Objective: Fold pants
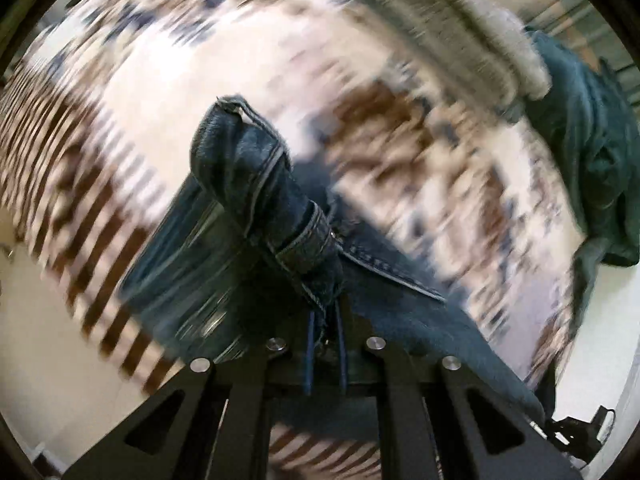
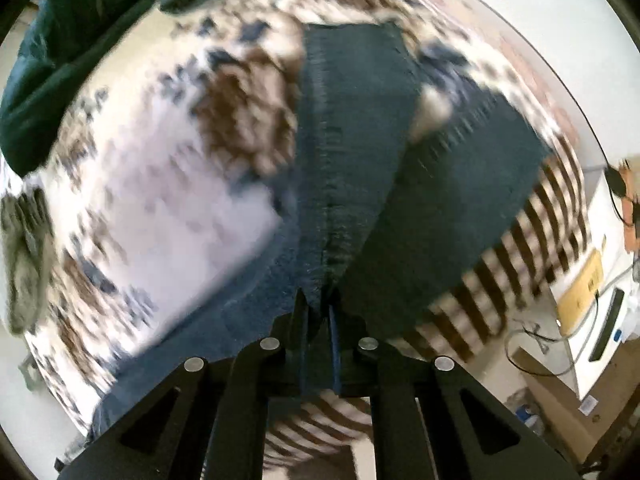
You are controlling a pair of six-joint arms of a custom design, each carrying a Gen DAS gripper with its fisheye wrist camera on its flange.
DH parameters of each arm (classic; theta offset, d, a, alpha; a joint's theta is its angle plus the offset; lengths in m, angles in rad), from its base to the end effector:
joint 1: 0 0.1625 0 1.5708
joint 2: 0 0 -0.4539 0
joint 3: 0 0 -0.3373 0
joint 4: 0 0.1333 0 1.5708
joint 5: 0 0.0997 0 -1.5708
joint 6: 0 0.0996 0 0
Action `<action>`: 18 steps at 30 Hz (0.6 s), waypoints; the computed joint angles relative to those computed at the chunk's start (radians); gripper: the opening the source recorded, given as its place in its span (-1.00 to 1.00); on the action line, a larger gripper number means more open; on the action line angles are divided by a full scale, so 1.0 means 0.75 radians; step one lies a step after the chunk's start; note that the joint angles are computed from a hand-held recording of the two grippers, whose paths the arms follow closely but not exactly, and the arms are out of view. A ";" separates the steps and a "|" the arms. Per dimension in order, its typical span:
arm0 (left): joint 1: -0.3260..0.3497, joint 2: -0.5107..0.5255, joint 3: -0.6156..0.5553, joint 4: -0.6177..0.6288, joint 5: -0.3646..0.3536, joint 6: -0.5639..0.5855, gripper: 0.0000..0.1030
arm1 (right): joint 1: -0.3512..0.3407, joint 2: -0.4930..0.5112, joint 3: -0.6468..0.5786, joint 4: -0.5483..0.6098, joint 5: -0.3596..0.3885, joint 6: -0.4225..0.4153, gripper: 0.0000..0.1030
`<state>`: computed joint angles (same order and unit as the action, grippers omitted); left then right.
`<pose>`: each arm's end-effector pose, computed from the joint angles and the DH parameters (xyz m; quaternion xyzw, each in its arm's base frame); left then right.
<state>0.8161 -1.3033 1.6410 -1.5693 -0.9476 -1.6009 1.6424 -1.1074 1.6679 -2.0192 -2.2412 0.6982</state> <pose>-0.2067 -0.4993 0.3791 -0.3380 0.8767 -0.2176 0.2641 0.1127 -0.5723 0.3005 -0.2731 -0.9026 0.0743 0.3243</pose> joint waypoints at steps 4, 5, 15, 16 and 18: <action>-0.030 -0.115 0.220 -0.067 -0.102 -0.172 -0.74 | -0.095 -0.058 0.146 -0.042 0.074 -0.072 -0.54; -0.047 -0.155 0.291 -0.143 -0.109 -0.222 -0.71 | -0.114 -0.075 0.172 -0.070 0.098 -0.093 -0.25; -0.216 -0.246 0.327 0.028 0.066 -0.609 0.32 | -0.081 -0.148 0.135 -0.202 0.056 -0.344 0.50; -0.200 -0.243 0.325 0.029 0.062 -0.616 0.32 | -0.075 -0.117 0.082 -0.190 0.035 -0.352 0.50; -0.174 -0.220 0.314 0.000 0.077 -0.613 0.32 | -0.065 -0.029 -0.050 -0.174 -0.015 -0.399 0.50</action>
<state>0.6856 -1.4687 1.8767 -1.5690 -0.8899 -2.0610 1.5936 -1.1295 1.6305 -2.1496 -2.2527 0.3987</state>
